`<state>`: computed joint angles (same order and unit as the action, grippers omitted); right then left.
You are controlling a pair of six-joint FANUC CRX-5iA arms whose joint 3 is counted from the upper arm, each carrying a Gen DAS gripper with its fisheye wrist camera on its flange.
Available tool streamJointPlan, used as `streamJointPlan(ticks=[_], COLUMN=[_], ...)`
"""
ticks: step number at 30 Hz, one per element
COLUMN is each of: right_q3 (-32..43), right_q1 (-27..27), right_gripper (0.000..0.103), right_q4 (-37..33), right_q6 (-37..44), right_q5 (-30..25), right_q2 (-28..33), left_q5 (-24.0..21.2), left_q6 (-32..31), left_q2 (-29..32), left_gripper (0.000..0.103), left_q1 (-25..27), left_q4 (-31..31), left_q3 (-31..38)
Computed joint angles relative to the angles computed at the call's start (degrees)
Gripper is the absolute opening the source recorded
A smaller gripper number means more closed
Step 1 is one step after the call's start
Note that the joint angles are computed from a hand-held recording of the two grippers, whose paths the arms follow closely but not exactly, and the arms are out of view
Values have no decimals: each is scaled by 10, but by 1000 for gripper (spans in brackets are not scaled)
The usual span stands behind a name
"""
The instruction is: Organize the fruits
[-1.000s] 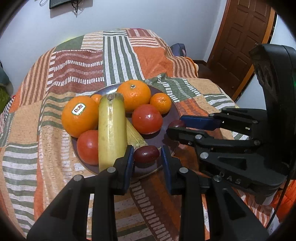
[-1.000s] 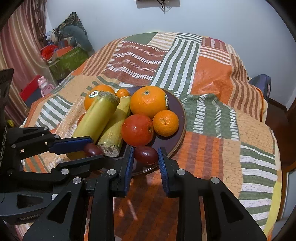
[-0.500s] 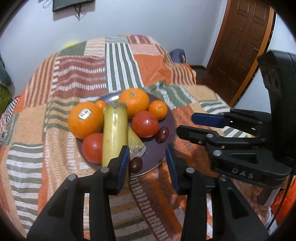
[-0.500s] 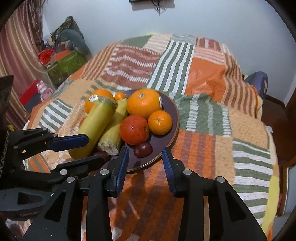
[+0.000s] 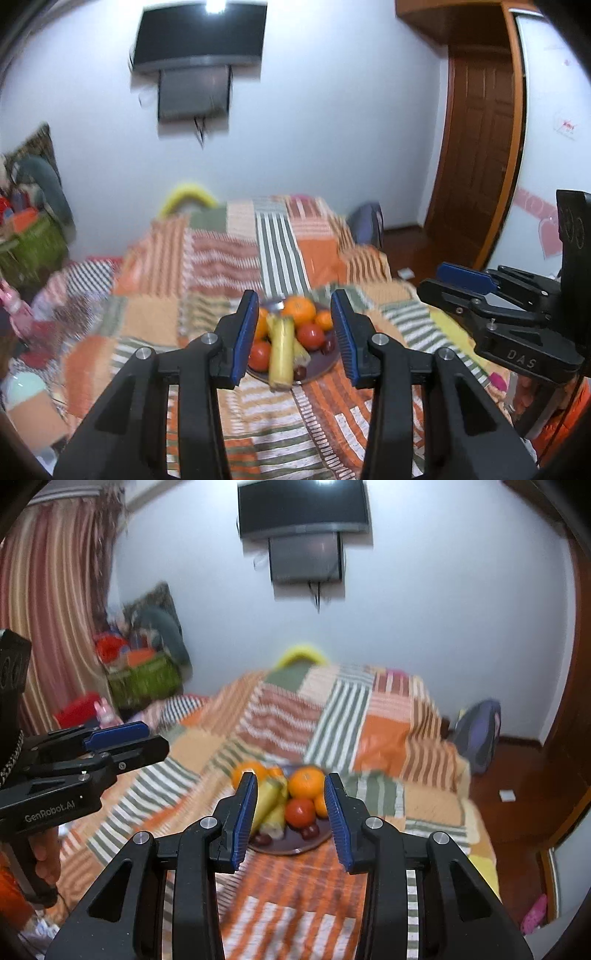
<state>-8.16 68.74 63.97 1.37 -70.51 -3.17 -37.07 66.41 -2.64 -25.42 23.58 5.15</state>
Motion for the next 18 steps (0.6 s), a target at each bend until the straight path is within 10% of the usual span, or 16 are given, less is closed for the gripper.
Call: streamJointPlan(ticks=[10,18], right_q3=[12,20], right_q1=[68,81], right_gripper=[36,63], right_q4=[136,172], right_q6=[-81,-102], right_q5=[-68,-104], right_q2=[15,36], left_q5=[99,139], left_q6=[-82,-96], left_q2=[-121,-165], left_gripper=[65,91], left_q1=[13,17], left_q4=[81,104], left_q3=[-106,-149])
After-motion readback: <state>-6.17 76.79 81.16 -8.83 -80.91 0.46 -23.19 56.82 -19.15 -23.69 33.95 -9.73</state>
